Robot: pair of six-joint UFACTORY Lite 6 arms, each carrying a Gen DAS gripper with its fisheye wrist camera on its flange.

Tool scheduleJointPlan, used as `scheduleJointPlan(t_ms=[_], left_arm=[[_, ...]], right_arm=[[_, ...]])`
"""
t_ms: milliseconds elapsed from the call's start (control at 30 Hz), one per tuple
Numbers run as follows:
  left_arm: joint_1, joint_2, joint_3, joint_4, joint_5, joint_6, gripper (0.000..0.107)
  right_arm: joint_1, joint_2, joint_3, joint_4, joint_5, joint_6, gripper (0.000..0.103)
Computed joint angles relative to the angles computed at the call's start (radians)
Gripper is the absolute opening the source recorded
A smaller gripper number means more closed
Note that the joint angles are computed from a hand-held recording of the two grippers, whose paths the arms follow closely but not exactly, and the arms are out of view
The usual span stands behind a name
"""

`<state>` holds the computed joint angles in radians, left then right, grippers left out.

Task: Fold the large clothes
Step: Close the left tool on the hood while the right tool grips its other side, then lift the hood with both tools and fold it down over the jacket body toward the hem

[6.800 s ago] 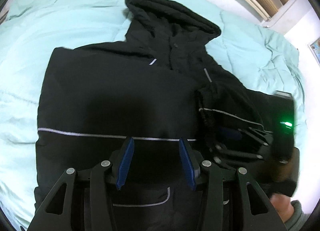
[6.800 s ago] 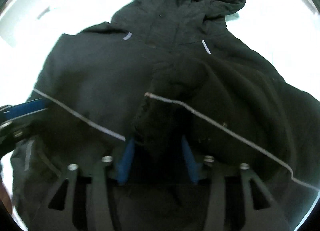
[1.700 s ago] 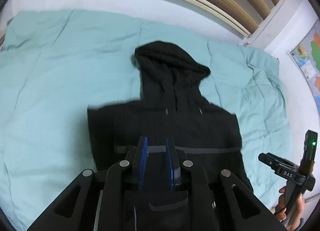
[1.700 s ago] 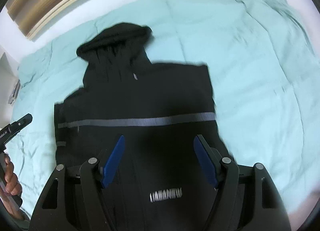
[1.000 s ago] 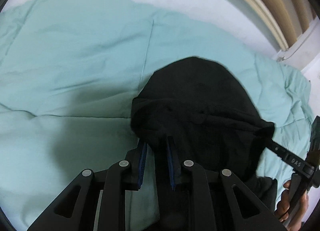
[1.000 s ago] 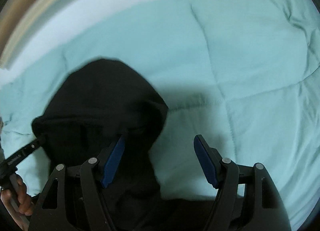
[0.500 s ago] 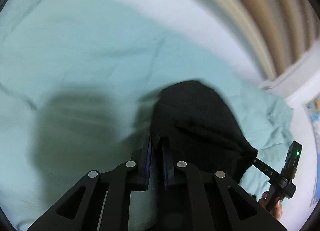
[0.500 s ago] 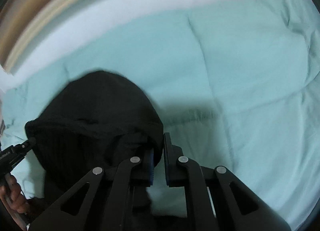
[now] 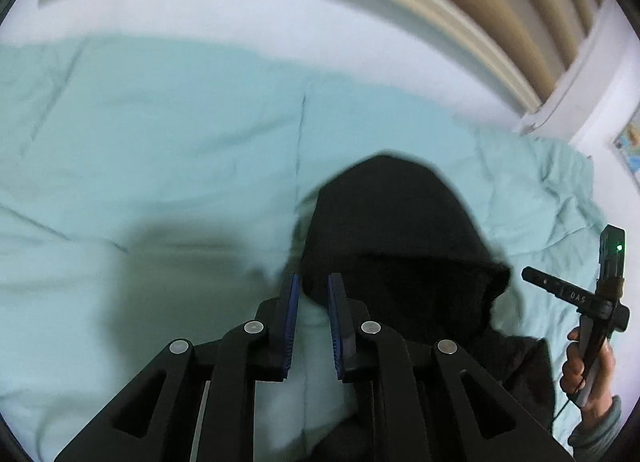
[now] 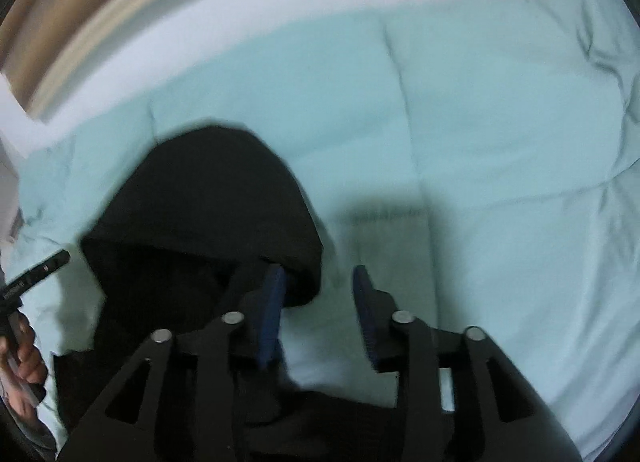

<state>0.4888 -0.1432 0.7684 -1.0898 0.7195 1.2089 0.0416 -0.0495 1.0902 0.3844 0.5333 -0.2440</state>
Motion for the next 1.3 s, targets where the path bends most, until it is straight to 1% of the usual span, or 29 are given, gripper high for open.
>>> scheduleJointPlan(t_ms=[33,67,100,133,167,200,233,300,400,433,467,533,567,633,700,767,867,933,967,1000,1033,1067,1100,1133,1167,1200,1233,1300], left_arm=[[0.005,-0.007,0.021,-0.022,0.026,0.001,0.016],[0.007,-0.006,0.048,-0.05,0.059,0.004,0.017],[-0.021,0.008,0.088,-0.07,0.075,-0.016,0.021],[-0.068,0.037,0.139,-0.07,0.068,-0.053,0.022],[-0.127,0.069,0.185,-0.051,0.035,-0.102,0.022],[-0.199,0.132,0.243,-0.007,-0.01,-0.17,0.022],[-0.23,0.183,0.278,0.027,-0.031,-0.203,0.022],[-0.313,0.294,0.317,0.095,-0.118,-0.281,0.022],[-0.326,0.418,0.298,0.111,-0.127,-0.285,0.022],[-0.317,0.454,0.289,0.106,-0.121,-0.272,0.021],[-0.295,0.498,0.273,0.061,-0.111,-0.218,0.019],[-0.25,0.553,0.262,-0.043,-0.076,-0.115,0.011],[-0.233,0.566,0.268,-0.057,-0.057,-0.114,0.009],[-0.228,0.563,0.276,-0.059,-0.045,-0.125,0.007],[-0.244,0.493,0.231,-0.063,-0.077,-0.106,0.007],[-0.264,0.379,0.17,-0.052,-0.103,-0.107,0.007],[-0.231,0.245,0.105,-0.078,-0.064,-0.079,0.008],[-0.195,0.184,0.075,-0.123,-0.022,-0.044,0.009],[-0.187,0.164,0.059,-0.151,-0.023,-0.031,0.009],[-0.184,0.159,0.052,-0.165,-0.035,-0.024,0.009],[-0.195,0.18,0.055,-0.165,-0.075,-0.033,0.009],[-0.211,0.219,0.07,-0.132,-0.122,-0.076,0.009],[-0.238,0.291,0.107,-0.064,-0.174,-0.152,0.009],[-0.235,0.359,0.145,-0.012,-0.183,-0.186,0.009],[-0.244,0.429,0.175,0.023,-0.191,-0.218,0.008],[-0.224,0.457,0.185,0.027,-0.184,-0.208,0.008],[-0.226,0.455,0.185,0.026,-0.19,-0.204,0.008],[-0.232,0.436,0.189,0.05,-0.195,-0.227,0.008]], right_arm=[[0.0,-0.02,0.016,0.013,0.002,-0.001,0.053],[0.006,-0.021,0.04,0.028,0.006,-0.004,0.053],[0.017,0.0,0.084,0.055,0.018,-0.013,0.053],[0.034,0.032,0.133,0.068,0.032,-0.01,0.053],[0.061,0.077,0.186,0.066,0.036,0.009,0.053],[0.101,0.125,0.233,0.022,0.024,0.063,0.053],[0.136,0.17,0.266,-0.016,0.011,0.105,0.053],[0.177,0.267,0.319,-0.022,0.004,0.118,0.053],[0.222,0.412,0.354,-0.022,0.008,0.109,0.052],[0.233,0.439,0.335,-0.062,-0.005,0.125,0.052],[0.244,0.453,0.295,-0.111,-0.036,0.141,0.052],[0.253,0.471,0.244,-0.135,-0.094,0.127,0.052],[0.248,0.476,0.228,-0.109,-0.117,0.097,0.052],[0.228,0.484,0.241,-0.053,-0.107,0.051,0.052],[0.192,0.441,0.216,-0.008,-0.084,-0.004,0.052],[0.161,0.373,0.171,0.022,-0.07,-0.05,0.052],[0.093,0.224,0.069,0.152,-0.063,-0.185,0.053],[0.052,0.176,0.037,0.194,-0.064,-0.222,0.054],[0.031,0.175,0.039,0.187,-0.066,-0.216,0.054],[0.023,0.184,0.042,0.159,-0.073,-0.196,0.054],[0.023,0.221,0.065,0.09,-0.082,-0.137,0.054],[0.023,0.277,0.096,0.023,-0.079,-0.08,0.054],[0.025,0.311,0.107,-0.003,-0.068,-0.056,0.054],[0.019,0.374,0.136,0.014,-0.036,-0.071,0.054],[0.003,0.443,0.166,0.072,-0.018,-0.126,0.054],[-0.01,0.47,0.169,0.119,-0.02,-0.168,0.057],[-0.027,0.482,0.165,0.176,-0.025,-0.224,0.058],[-0.05,0.487,0.17,0.212,-0.008,-0.269,0.058]])
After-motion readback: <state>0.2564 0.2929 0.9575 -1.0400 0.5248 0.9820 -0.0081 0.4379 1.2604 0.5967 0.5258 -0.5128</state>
